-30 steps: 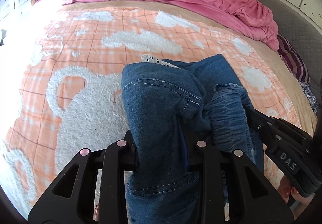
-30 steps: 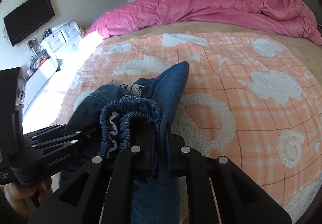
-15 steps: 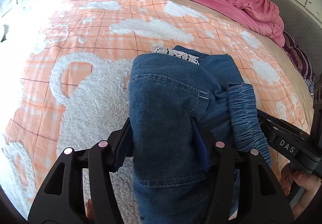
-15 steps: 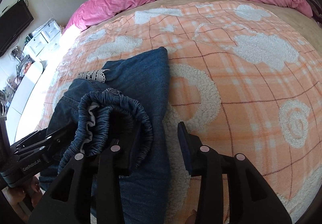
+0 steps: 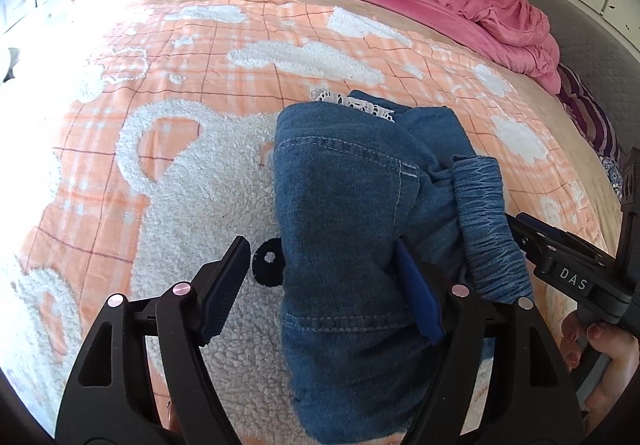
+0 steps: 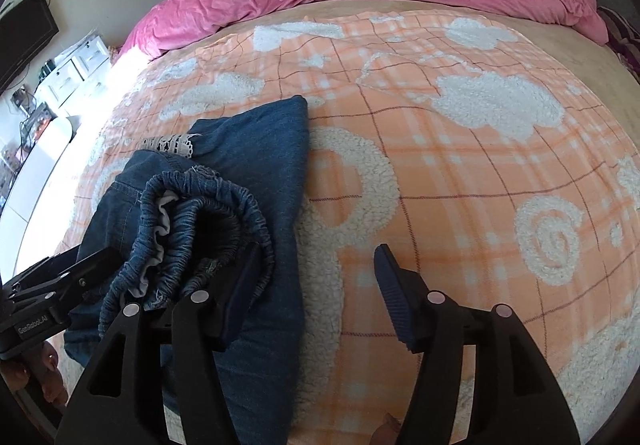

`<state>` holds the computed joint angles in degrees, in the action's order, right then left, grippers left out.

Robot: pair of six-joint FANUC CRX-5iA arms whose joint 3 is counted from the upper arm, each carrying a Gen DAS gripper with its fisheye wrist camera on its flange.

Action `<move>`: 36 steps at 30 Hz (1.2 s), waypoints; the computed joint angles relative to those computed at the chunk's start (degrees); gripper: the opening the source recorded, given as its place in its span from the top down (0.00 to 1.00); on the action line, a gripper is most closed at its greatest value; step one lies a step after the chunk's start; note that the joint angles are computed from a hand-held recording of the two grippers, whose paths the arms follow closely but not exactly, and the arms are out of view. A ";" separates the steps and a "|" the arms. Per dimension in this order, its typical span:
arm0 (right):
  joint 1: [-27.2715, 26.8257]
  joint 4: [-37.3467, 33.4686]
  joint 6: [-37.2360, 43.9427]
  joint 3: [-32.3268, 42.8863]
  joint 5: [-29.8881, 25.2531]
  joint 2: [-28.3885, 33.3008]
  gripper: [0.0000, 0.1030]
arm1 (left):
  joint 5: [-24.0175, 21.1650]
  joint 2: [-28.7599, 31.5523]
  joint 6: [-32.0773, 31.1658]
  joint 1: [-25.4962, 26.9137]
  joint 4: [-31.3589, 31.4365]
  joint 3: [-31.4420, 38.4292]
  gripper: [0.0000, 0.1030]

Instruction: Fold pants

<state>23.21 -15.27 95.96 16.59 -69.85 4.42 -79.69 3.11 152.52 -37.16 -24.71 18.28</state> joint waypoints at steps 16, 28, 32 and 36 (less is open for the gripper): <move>-4.41 -4.49 0.40 -2.45 0.45 -5.48 0.20 | -2.81 -1.65 7.43 -6.68 -5.01 1.11 0.15; -5.81 -4.80 7.60 -11.93 3.60 -17.56 0.05 | -11.90 0.60 13.60 -18.16 -14.87 5.46 0.10; -4.77 -2.75 9.64 -15.39 6.75 -21.22 0.05 | -12.99 0.56 17.43 -21.26 -16.53 5.40 0.09; -6.80 -6.10 10.81 -16.00 5.53 -22.66 0.05 | -14.22 1.22 20.00 -23.74 -17.51 5.78 0.09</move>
